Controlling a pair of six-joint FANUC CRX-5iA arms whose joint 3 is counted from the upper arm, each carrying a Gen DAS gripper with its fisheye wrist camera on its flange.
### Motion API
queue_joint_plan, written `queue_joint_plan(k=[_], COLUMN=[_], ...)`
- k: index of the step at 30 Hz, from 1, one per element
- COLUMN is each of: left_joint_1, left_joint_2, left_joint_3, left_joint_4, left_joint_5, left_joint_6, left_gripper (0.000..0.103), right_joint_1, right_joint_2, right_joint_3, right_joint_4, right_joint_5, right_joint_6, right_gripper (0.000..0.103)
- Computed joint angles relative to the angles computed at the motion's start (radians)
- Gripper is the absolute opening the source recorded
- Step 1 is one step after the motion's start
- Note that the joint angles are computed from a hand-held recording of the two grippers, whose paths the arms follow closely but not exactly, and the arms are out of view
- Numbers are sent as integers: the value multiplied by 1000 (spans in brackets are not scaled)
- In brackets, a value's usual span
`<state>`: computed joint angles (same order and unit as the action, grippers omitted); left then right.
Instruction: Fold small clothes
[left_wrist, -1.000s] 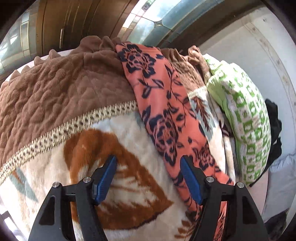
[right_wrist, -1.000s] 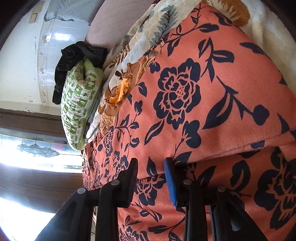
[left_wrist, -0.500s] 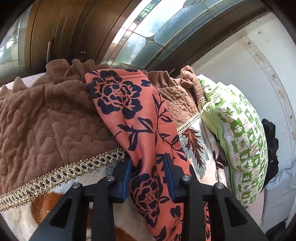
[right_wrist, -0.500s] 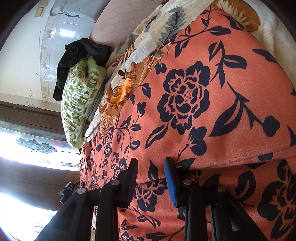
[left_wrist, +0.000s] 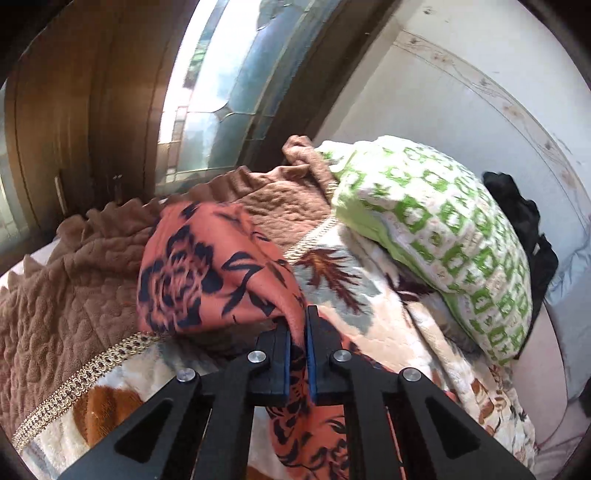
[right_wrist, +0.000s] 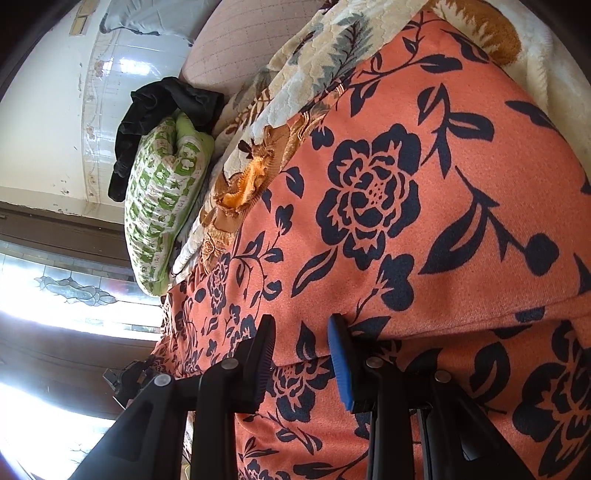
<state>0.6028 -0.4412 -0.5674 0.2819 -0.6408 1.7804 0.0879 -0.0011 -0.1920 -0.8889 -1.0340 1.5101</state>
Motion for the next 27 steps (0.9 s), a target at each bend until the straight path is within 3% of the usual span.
queue_joint_plan(k=[4, 9, 14, 16, 17, 19, 20, 21, 22, 27], left_joint_1=[-172, -470, -767, -852, -879, -924, -948, -974, -992, -933], left_joint_2=[14, 86, 245, 311, 343, 419, 452, 464, 455, 340], left_joint_3=[124, 294, 456, 486, 489, 523, 563, 590, 590, 489], left_joint_4=[-70, -194, -253, -209, -147, -32, -46, -98, -140, -224], left_joint_5=[-51, -98, -159, -159, -156, -213, -264, -285, -276, -220], left_joint_6=[4, 53, 90, 69, 21, -102, -114, -97, -90, -38], left_gripper=[6, 6, 7, 7, 10, 38, 64, 73, 73, 76], right_joint_1=[-25, -52, -110, -136, -147, -167, -178, -190, -206, -219], right_joint_2=[-6, -31, -58, -66, -70, -77, -79, -82, -86, -104], right_joint_3=[3, -2, -5, -2, -2, -1, -1, -3, -7, -7], right_joint_4=[-13, -5, -30, -40, -42, -40, -42, -48, -62, -66], right_joint_5=[-21, -14, -6, -6, -5, 2, 4, 6, 7, 22], right_joint_6=[-11, -37, -47, -47, -48, -59, -66, -71, -73, -61], right_gripper=[33, 33, 34, 34, 34, 36, 44, 54, 72, 73])
